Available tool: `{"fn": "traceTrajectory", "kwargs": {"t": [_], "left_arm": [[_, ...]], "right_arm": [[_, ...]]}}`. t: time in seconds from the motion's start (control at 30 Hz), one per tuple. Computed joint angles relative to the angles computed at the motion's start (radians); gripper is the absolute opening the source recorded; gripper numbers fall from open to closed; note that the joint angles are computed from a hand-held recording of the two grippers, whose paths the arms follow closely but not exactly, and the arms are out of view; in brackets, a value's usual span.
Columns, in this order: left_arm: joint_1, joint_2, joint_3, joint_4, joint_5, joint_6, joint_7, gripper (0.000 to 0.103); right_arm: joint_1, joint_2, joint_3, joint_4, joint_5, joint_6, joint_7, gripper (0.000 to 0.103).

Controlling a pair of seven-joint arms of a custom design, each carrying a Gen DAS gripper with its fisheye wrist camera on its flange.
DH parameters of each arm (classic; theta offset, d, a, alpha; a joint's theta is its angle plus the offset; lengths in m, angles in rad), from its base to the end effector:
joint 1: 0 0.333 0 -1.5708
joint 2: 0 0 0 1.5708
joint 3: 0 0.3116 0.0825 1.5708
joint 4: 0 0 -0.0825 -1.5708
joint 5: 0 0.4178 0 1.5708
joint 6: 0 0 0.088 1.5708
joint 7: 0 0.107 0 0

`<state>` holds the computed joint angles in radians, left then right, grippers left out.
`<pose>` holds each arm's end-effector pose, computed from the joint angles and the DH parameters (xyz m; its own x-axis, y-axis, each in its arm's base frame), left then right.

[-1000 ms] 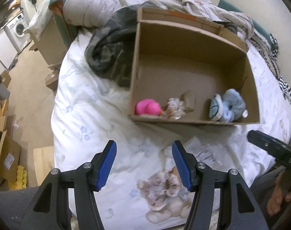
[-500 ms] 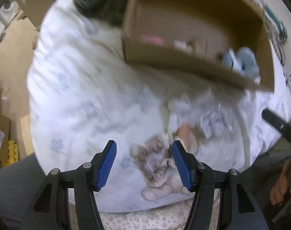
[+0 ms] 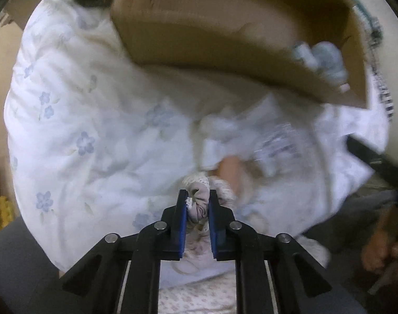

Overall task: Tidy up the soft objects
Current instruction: 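Grasp the lace-trimmed scrunchie with the left tool while the right tool grasps the clear plastic bag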

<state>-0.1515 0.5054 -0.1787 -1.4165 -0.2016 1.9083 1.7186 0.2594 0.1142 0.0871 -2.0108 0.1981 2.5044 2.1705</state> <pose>0.6933 -0.2299 0.3986 -0.3672 -0.8895 0.2719 -0.9264 0.3759 -0.0215 0.6004 0.2140 0.4168 -0.3261 -0.8793 -0.3470 -0.8924 0.4074 -0.1938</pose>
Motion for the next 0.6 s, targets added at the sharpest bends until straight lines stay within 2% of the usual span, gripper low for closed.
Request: {"fn": "traceTrajectory", "kwargs": {"t": [0.2,0.27,0.33,0.6], "left_arm": [[0.022,-0.094,-0.002,-0.073,-0.044,0.145,0.032,0.013],[0.009,-0.110,0.011,-0.092,-0.009,0.208,0.007,0.013],[0.005,-0.106,0.017,-0.091,0.008,0.229,-0.019,0.013],[0.020,-0.057,0.006,-0.015,-0.026,0.127,-0.095,0.013]], "right_arm": [[-0.025,0.046,0.023,0.029,0.186,-0.016,-0.119,0.075],[-0.025,0.075,0.028,0.058,0.204,-0.040,-0.134,0.075],[-0.017,0.111,0.029,0.103,0.173,-0.079,-0.127,0.075],[0.013,0.226,0.040,0.243,0.042,-0.194,-0.129,0.075]]}}
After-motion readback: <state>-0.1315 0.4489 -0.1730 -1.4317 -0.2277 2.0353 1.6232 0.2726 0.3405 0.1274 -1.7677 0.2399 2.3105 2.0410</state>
